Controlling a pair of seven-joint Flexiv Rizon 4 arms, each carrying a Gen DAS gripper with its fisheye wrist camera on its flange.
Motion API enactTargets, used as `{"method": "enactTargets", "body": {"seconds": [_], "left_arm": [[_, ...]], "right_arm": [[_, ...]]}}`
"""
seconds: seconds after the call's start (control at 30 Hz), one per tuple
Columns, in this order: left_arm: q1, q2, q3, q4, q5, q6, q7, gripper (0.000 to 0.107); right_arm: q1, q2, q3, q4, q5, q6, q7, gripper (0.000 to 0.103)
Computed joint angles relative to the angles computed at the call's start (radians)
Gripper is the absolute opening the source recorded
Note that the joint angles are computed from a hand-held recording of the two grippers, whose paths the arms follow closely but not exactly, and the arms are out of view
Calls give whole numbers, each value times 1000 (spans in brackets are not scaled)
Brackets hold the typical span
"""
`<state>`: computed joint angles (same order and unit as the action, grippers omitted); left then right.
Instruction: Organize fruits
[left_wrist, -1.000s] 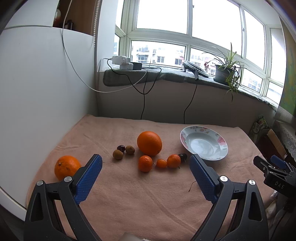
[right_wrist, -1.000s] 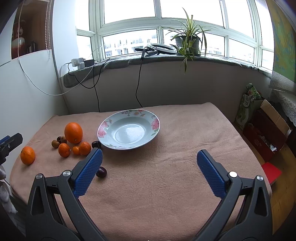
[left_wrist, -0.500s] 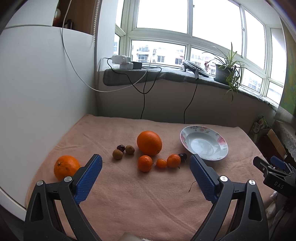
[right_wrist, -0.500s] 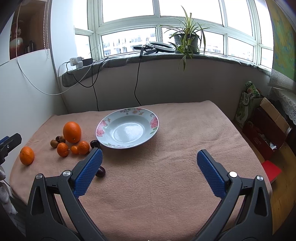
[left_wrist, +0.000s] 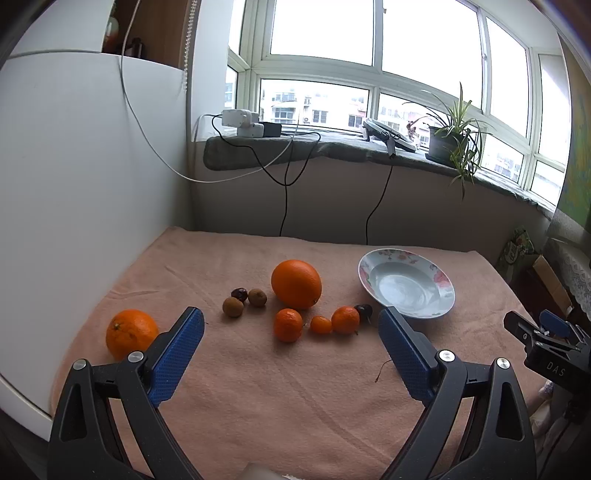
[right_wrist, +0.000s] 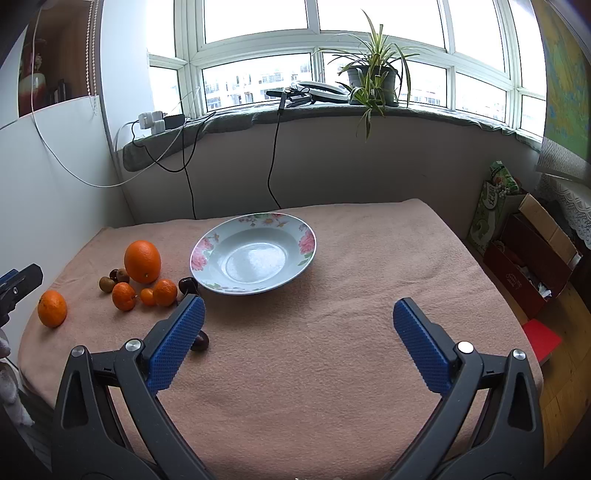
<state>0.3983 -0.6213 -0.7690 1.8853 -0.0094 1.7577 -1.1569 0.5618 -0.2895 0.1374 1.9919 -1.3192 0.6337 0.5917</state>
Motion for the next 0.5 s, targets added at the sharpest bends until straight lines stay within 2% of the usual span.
{"method": "enactTargets", "body": {"seconds": [0.5], "left_arm": [[-3,8,3,4,-1,-3,-4,95]], "right_arm": [[0,-8,-2,-2,0,8,2,103]]}}
